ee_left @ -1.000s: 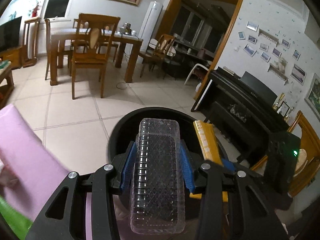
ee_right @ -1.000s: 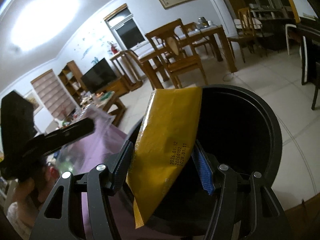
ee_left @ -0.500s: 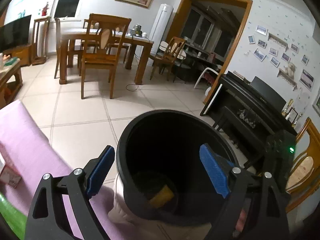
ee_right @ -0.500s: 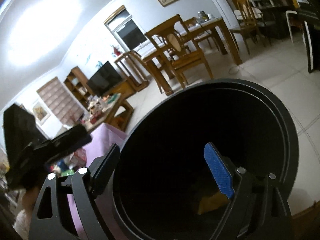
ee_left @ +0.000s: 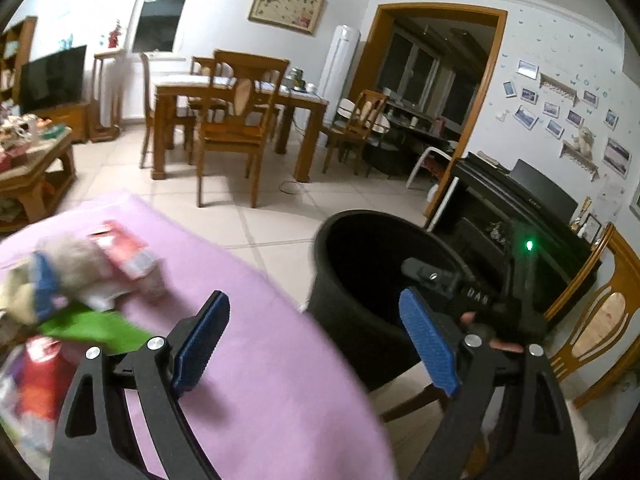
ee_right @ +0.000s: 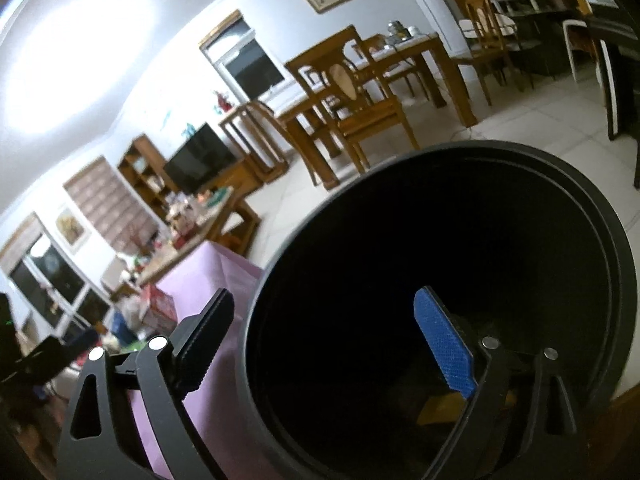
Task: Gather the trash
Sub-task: 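Grasp the orange snack bag with the left tool while the right tool grasps the milk carton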
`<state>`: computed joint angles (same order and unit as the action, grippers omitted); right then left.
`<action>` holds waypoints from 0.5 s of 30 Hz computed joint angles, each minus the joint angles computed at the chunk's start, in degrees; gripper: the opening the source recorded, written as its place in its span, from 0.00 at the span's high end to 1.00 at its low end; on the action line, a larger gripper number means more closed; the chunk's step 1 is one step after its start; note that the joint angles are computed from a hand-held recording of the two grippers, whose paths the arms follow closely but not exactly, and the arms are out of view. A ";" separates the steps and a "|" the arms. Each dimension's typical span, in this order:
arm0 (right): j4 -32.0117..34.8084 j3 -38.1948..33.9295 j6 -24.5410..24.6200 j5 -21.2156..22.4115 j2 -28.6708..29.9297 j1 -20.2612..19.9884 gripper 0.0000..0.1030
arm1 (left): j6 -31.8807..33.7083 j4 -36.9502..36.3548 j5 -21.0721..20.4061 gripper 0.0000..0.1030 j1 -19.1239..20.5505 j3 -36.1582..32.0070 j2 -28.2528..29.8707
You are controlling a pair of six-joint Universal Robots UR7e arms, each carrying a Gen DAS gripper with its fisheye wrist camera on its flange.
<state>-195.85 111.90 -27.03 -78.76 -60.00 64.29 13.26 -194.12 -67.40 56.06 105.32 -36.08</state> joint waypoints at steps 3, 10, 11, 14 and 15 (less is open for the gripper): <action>-1.10 2.20 -2.55 -5.41 -1.00 2.15 0.05 | 1.77 -4.78 4.17 0.16 0.37 5.55 -3.82; -5.92 8.88 -11.83 -8.52 -0.73 7.91 0.05 | 2.97 -11.26 13.91 0.16 4.69 14.01 -12.82; -5.73 9.57 -13.37 -8.20 -0.53 9.12 0.05 | 2.32 -11.17 15.12 0.16 5.72 14.61 -14.03; -1.21 10.29 -19.60 -7.12 1.22 14.42 0.05 | -0.88 -7.70 17.74 0.16 9.16 14.70 -17.24; 0.70 10.07 -21.59 -6.98 2.17 16.46 0.05 | -2.09 -6.15 18.33 0.16 10.10 14.31 -17.90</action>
